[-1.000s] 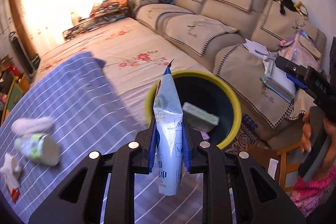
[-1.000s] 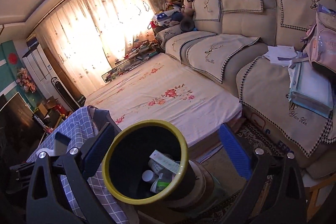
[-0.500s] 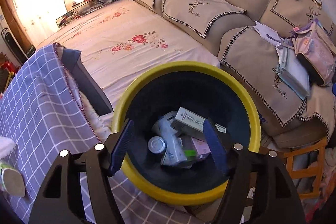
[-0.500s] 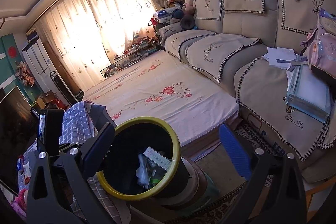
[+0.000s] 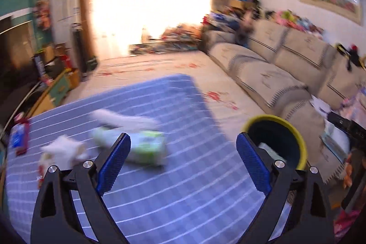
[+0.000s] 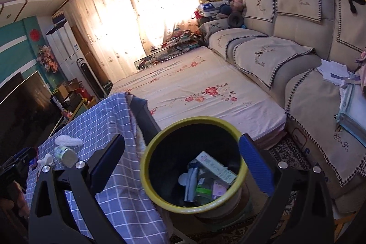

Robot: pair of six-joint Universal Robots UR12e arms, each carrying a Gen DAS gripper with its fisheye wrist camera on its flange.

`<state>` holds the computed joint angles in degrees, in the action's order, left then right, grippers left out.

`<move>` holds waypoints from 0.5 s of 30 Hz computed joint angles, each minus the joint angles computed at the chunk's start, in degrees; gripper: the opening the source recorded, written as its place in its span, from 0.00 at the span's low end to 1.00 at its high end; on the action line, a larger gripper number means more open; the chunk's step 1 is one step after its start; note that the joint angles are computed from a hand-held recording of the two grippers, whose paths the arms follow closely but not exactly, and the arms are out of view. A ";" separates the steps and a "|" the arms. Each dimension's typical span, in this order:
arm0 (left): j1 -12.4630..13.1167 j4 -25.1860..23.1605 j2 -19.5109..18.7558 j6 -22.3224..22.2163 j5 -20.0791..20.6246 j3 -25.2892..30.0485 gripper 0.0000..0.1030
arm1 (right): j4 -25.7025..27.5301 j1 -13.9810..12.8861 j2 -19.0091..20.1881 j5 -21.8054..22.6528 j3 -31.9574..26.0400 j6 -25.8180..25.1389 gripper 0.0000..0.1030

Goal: Collect trash
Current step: 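Move the right gripper toward the green-labelled drink bottle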

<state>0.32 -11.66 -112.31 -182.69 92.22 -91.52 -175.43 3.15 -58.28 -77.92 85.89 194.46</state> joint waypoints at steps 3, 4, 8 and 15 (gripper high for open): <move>3.05 3.12 2.13 -2.94 4.96 -3.76 0.90 | 1.23 1.69 0.81 3.03 -1.77 -2.74 0.92; 4.23 3.06 2.66 -4.62 5.87 -4.68 0.90 | 1.79 2.33 1.21 4.63 -2.52 -3.66 0.92; 7.88 6.70 3.23 -8.35 8.69 -7.92 0.90 | 5.51 4.85 2.90 10.24 -5.65 -8.29 0.92; 11.67 13.02 2.04 -6.70 11.72 -11.93 0.90 | 14.87 9.99 6.84 17.21 -13.53 -22.37 0.92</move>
<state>11.99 1.36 -110.26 -189.39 103.94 -103.45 -160.56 13.14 -51.44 -60.70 72.37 172.10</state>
